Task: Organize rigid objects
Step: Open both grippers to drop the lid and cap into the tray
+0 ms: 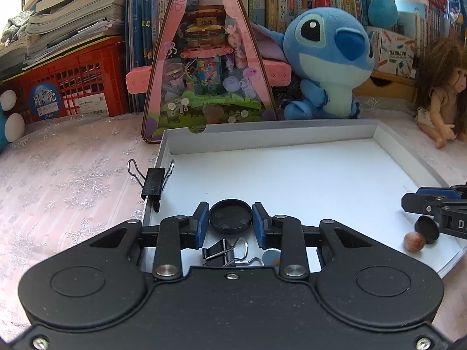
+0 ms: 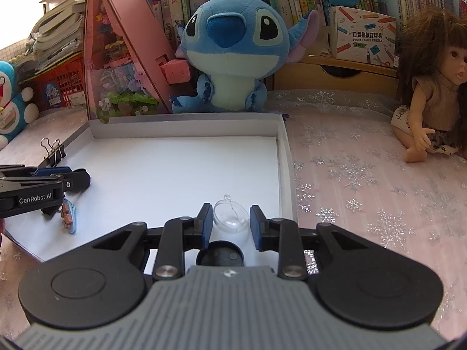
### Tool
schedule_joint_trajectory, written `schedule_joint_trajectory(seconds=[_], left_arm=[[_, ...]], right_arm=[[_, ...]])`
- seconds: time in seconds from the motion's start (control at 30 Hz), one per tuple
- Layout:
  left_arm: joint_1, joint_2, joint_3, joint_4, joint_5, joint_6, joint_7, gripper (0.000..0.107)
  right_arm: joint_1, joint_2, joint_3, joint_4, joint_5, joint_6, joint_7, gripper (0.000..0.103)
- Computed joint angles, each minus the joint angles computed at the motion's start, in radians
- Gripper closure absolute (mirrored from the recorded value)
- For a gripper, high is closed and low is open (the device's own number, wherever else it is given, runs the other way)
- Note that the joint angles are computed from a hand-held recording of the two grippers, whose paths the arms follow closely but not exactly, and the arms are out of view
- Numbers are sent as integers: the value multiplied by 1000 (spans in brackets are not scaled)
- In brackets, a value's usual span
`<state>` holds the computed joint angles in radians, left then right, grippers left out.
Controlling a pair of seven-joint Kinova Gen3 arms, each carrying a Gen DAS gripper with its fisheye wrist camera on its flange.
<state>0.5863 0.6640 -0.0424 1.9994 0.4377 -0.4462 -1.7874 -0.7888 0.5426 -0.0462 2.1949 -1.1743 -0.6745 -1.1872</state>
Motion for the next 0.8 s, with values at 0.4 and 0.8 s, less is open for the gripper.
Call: schedule_joint_trajectory(seconds=[0.4, 0.8], left_arm=[[-17, -80, 53, 117, -32, -121, -1, 38], [-22, -158, 146, 366, -130, -352, 58, 27]], right_arm=[[-43, -48, -28, 94, 55, -123, -79, 36], [-196, -73, -110, 225, 13, -298, -93, 27]])
